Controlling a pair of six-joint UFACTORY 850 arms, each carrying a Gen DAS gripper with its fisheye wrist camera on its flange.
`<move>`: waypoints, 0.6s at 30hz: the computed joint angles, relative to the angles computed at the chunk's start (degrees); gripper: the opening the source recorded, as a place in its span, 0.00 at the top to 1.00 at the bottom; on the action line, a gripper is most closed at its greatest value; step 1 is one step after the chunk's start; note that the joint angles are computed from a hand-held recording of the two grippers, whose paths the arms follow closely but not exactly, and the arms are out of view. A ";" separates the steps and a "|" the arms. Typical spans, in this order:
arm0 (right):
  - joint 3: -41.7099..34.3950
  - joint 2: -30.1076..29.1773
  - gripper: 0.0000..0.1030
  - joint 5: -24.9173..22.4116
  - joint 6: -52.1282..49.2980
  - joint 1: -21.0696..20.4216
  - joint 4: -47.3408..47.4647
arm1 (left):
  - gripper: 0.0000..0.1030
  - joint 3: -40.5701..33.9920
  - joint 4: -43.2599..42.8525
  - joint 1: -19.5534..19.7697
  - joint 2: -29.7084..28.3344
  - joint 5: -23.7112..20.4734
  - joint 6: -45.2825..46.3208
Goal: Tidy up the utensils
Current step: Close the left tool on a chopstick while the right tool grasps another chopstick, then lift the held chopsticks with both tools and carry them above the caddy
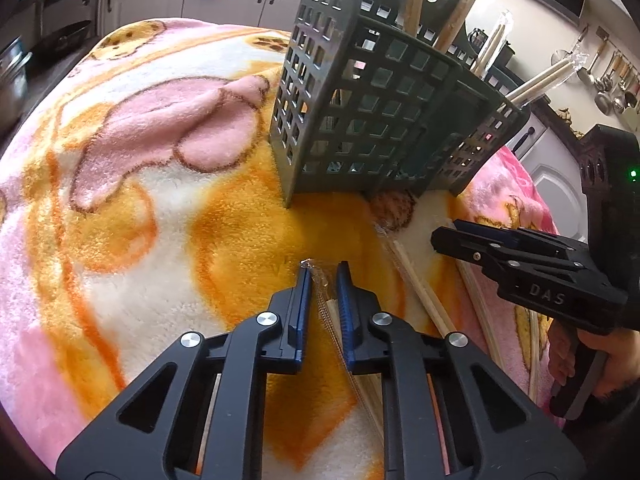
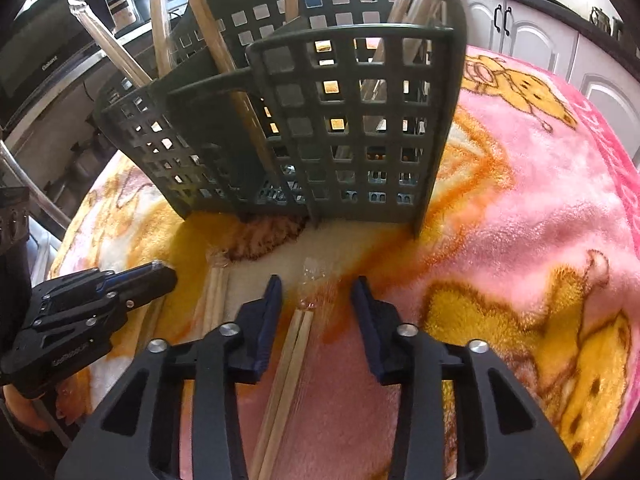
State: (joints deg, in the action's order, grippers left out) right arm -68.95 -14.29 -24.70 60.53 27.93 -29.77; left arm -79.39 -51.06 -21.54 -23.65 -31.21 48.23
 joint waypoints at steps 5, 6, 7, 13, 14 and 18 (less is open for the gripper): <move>0.50 0.41 0.90 1.20 0.44 -0.10 -0.86 | 0.95 0.20 -2.07 0.78 -0.05 -0.84 1.16; 0.45 0.44 0.91 1.45 0.50 -0.10 -1.02 | 0.95 0.22 -2.36 0.86 -0.04 -0.92 1.18; 0.78 0.90 0.91 2.07 0.92 -0.02 -1.63 | 0.96 0.33 -2.59 0.95 0.06 -0.88 1.20; 2.13 3.76 0.91 4.07 6.53 0.86 -7.80 | 0.97 1.34 -5.33 1.66 1.49 -0.58 3.21; 2.64 4.63 0.91 4.21 6.84 0.87 -8.27 | 0.97 1.68 -6.39 1.83 1.99 -0.42 4.10; 3.02 6.39 0.92 5.03 9.65 1.87 -12.37 | 0.97 2.34 -8.59 2.05 3.44 -0.17 6.03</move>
State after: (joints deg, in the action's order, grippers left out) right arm -65.92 -7.90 -19.67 70.18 29.80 -42.13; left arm -77.05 -59.65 -19.50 -20.21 -31.38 54.26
